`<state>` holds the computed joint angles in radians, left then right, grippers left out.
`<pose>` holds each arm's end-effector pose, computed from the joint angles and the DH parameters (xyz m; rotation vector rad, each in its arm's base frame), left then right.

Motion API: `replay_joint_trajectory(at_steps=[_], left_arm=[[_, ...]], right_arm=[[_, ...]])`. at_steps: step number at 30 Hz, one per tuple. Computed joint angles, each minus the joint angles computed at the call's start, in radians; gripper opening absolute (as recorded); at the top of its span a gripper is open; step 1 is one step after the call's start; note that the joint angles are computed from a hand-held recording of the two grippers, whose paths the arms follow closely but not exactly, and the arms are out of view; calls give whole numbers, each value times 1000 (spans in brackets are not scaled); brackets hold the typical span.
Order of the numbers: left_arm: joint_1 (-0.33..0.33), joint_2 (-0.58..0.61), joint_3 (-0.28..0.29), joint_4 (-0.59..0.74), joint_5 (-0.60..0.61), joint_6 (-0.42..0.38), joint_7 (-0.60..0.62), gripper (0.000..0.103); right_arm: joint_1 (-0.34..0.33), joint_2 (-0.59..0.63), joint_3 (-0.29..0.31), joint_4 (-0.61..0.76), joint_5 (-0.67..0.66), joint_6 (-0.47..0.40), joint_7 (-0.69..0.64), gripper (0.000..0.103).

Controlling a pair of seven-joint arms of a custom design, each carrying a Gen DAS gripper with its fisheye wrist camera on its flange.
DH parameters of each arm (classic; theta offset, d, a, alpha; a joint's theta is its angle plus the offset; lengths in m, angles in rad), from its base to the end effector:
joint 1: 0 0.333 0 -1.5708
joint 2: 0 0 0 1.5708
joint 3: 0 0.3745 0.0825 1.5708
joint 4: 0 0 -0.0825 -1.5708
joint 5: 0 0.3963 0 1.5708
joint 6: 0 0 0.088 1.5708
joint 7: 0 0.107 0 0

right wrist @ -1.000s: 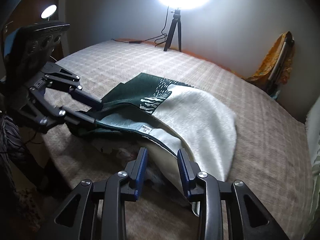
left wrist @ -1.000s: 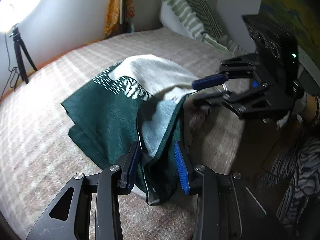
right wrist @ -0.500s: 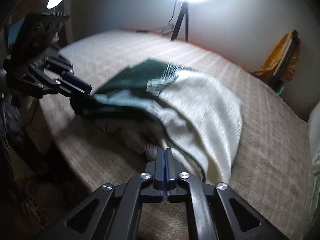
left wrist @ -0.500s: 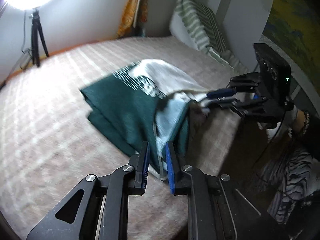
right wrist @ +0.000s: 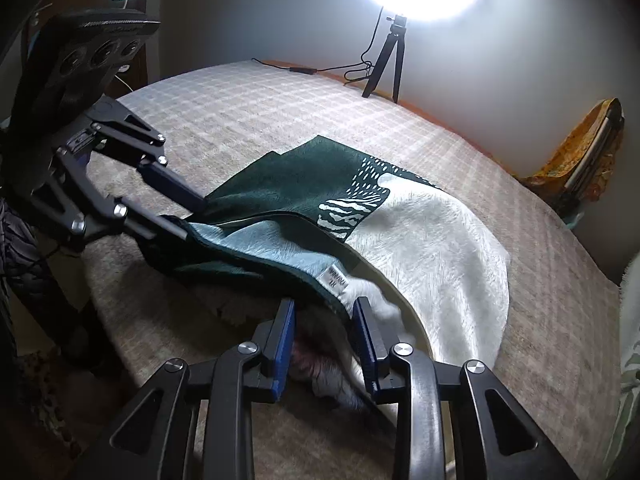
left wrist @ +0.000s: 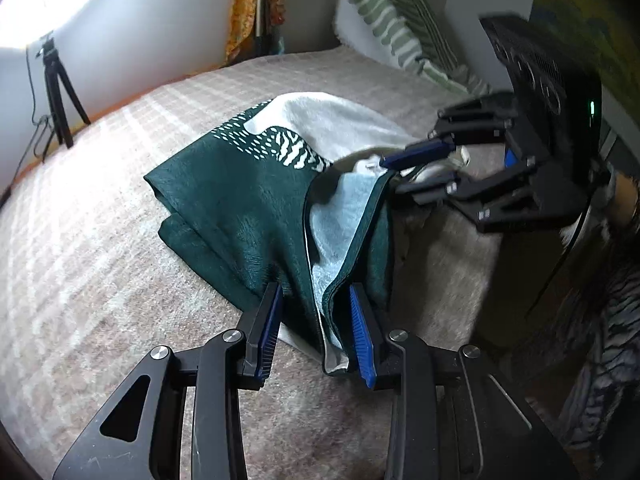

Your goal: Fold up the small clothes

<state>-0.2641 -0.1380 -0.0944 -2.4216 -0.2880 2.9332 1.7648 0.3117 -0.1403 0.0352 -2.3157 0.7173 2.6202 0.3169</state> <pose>0.4901 -0.1658 0.4845 -1.6168 2.1787 -0.8155 0.4982 0.1647 0.4946 -2.4480 0.6516 -0.3179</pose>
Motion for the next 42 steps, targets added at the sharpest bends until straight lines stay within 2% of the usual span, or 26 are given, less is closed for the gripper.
replay_joint_trajectory(at_steps=[1, 2, 5, 7, 10, 13, 14, 16, 17, 18, 19, 20, 22, 23, 25, 27, 28, 29, 34, 39, 42], left_arm=[[14, 3, -12, -2, 42, 5, -19, 22], [18, 4, -14, -2, 55, 3, -25, 7], [5, -4, -2, -3, 40, 8, 5, 3], [-30, -26, 26, -11, -31, 10, 74, 2], [-58, -52, 46, -31, -69, -2, 114, 2], [-72, -54, 56, -34, -117, -46, 121, 2], [-80, -56, 64, -31, -149, -63, 137, 4], [-36, -70, 23, -33, -97, -76, 53, 16], [-22, -77, 10, -35, -74, -65, 16, 27], [-27, -87, 15, -39, -82, -51, 6, 31], [-47, -97, 34, -40, -115, -36, 15, 31], [-65, -103, 56, -38, -137, -34, 39, 32], [-92, -112, 87, -35, -203, -10, 41, 49], [-106, -113, 105, -33, -242, 2, 41, 62], [-157, -105, 169, -15, -372, -10, 82, 63], [-173, -80, 198, 18, -498, -43, 123, 63], [-175, -67, 215, 33, -576, -63, 140, 63], [-166, -65, 209, 33, -606, -69, 137, 63], [-113, -6, 209, 75, -797, -137, 143, 63], [-60, 40, 167, 104, -890, -195, 163, 63], [-30, 52, 131, 115, -923, -203, 195, 63]], right_arm=[[-1, 2, -1, 2, 0, -5, 1, 25], [-1, 14, -1, 11, -1, -10, 3, 16], [-5, 17, 2, 15, -9, -14, 5, 1], [-5, 7, -2, 15, 8, -28, -7, 0], [-12, -17, -19, 17, 20, -116, -40, 0], [-25, -19, -9, 1, -29, -117, -10, 0], [-28, -17, -8, 1, -44, -127, 2, 0], [-32, -15, -6, -2, -72, -134, 13, 1], [-33, -16, -8, 2, -78, -147, 15, 3], [-36, -19, -13, 9, -74, -166, 17, 4], [-37, -19, -17, 14, -62, -173, 19, 5], [-41, -18, -26, 30, -41, -205, 22, 15], [-49, -25, -45, 48, 17, -255, 13, 31], [-57, -27, -53, 58, 44, -276, 13, 34], [-75, -19, -66, 83, 97, -310, 34, 37], [-94, -4, -72, 106, 137, -319, 73, 51], [-106, 13, -77, 125, 157, -333, 103, 62], [-119, 29, -82, 143, 172, -353, 127, 68], [-178, 132, -81, 221, 171, -391, 299, 69], [-259, 238, -90, 288, 232, -510, 446, 68], [-299, 271, -88, 303, 263, -560, 491, 64]])
